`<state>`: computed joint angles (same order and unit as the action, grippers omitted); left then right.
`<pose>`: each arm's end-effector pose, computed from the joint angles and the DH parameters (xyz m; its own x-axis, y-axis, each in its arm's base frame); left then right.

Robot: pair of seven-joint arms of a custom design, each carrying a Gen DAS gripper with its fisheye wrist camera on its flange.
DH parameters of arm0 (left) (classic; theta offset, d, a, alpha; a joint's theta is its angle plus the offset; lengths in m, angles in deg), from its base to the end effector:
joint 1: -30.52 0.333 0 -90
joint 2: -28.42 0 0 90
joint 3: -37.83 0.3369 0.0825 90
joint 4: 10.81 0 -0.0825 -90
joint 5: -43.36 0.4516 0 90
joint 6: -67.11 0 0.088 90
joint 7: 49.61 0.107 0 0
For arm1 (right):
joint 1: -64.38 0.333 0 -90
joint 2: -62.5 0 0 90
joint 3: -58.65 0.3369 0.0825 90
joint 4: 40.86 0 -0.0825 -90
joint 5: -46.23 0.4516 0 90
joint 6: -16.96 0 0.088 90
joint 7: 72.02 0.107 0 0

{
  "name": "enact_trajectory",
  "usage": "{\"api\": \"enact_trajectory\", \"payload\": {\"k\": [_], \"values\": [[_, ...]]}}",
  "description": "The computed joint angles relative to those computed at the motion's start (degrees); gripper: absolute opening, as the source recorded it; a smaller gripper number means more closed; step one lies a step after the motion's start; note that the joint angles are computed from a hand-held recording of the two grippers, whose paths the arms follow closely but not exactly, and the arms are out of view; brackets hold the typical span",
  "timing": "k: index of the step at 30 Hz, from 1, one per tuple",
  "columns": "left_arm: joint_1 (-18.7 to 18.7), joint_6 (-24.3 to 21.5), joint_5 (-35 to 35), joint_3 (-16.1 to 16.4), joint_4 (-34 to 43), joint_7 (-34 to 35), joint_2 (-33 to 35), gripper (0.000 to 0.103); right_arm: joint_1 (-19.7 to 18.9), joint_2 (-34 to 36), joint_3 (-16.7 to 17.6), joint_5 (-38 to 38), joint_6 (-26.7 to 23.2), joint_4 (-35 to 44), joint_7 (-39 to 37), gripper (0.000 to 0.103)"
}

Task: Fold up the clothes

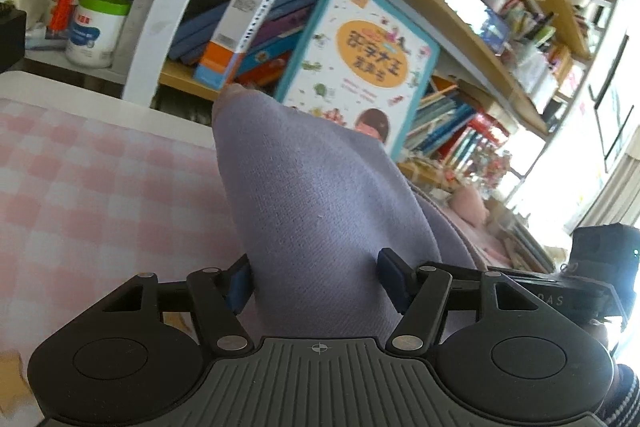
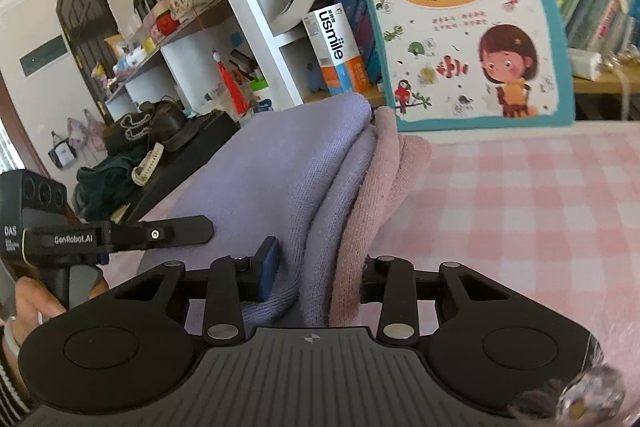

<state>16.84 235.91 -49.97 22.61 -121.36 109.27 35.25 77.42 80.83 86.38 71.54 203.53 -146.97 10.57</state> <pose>0.6180 -0.2603 0.4644 -0.3992 -0.7826 0.4777 -0.6264 -0.1477 -0.7654 0.6029 0.4146 0.4769 0.4387 -0.8103 -0.3886 -0.5894 0.0670 -0.8051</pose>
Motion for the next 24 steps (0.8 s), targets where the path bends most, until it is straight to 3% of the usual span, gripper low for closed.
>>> {"api": "enact_trajectory", "payload": {"k": [4, 9, 15, 20, 24], "values": [[0.8, 0.7, 8.1, -0.2, 4.4, -5.8, 4.2, 0.065, 5.6, 3.7, -6.9, -1.0, -2.2, 5.9, 1.3, 0.033], [3.3, 3.1, 11.8, -2.7, 10.8, -7.1, 10.1, 0.065, 13.0, 8.5, -16.6, -2.9, -4.8, 13.7, 4.8, 0.033], [6.3, 6.0, 13.5, -6.1, 16.6, -9.7, 15.6, 0.065, 12.7, 14.0, -17.0, -3.1, -6.8, 21.1, 6.5, 0.033], [7.1, 5.5, 21.0, -6.6, 19.3, -17.4, 19.2, 0.065, 15.2, 16.6, -20.8, -4.2, -8.8, 24.4, 10.4, 0.034], [10.9, 6.6, 19.8, -11.4, 20.1, -14.5, 20.7, 0.065, 10.3, 17.5, -14.6, -2.5, -7.7, 24.5, 8.3, 0.035]]}}
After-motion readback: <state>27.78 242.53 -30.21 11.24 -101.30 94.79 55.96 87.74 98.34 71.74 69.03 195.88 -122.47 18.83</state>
